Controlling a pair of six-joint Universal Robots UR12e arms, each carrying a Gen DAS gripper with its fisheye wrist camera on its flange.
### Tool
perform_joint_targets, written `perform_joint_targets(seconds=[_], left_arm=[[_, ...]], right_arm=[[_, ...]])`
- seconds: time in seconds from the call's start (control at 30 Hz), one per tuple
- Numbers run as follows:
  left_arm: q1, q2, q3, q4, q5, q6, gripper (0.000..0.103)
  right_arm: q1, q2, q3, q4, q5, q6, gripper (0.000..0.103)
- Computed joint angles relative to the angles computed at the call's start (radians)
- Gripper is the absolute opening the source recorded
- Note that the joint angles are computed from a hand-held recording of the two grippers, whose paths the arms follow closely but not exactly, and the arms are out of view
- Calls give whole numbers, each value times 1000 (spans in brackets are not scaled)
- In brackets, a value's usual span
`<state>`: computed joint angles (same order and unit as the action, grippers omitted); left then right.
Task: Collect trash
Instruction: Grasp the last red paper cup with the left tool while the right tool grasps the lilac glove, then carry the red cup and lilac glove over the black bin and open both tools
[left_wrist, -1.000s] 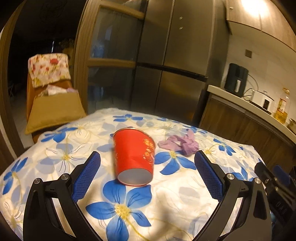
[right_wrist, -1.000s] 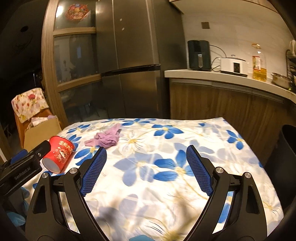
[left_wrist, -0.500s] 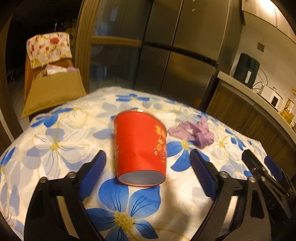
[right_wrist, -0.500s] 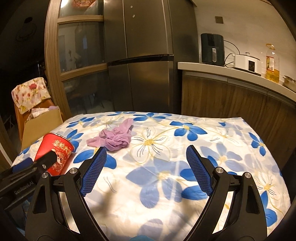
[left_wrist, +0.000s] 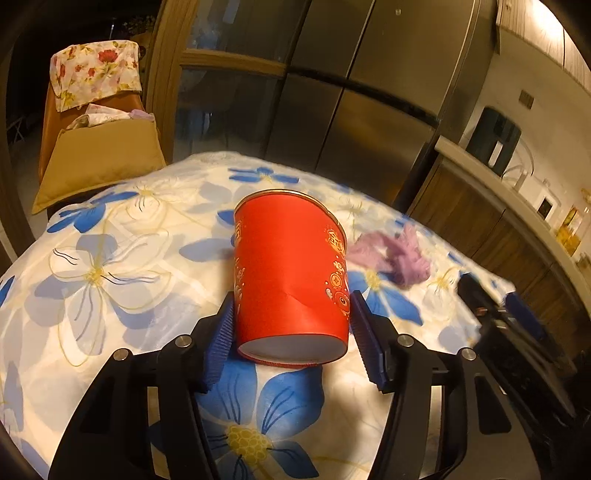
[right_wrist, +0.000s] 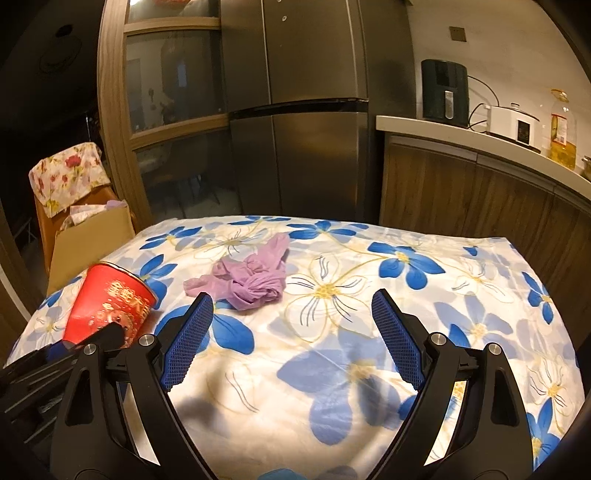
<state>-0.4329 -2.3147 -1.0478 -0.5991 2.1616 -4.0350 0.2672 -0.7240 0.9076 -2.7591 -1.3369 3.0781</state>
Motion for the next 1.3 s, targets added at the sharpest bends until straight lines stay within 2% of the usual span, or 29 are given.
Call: perform_joint_targets(seconds=[0.07,0.2,0.37,0.53,0.67,0.7,0.83,0.97,1.3], left_arm=[[-4,5,-7,12,23,0,58],[-19,12,-15,24,89,2,58],[-27,20,-31,61,136,4,58],[-25,23,-40,79,136,7,58],[-24,23,-42,89,134,17,58],[-24,22,-40,87,132,19,58],[-22,25,-45,83,124,8,58],[-25,27,-44,87,132,19,58],[-48,23,-23,110,163,75,58]], right_arm=[[4,15,-33,38,-5,-6,86],[13,45,-94,103,-6,-17,77],[24,88,-178,200,-10,-49,67],[33,136,-278,325,-14,-74,46],[37,149,-301,365,-21,-92,33],[38,149,-301,365,-23,-94,27],[34,128,-259,312,-9,-89,14],[25,73,-152,160,-2,-65,12],[-12,-68,83,-68,36,-19,11]])
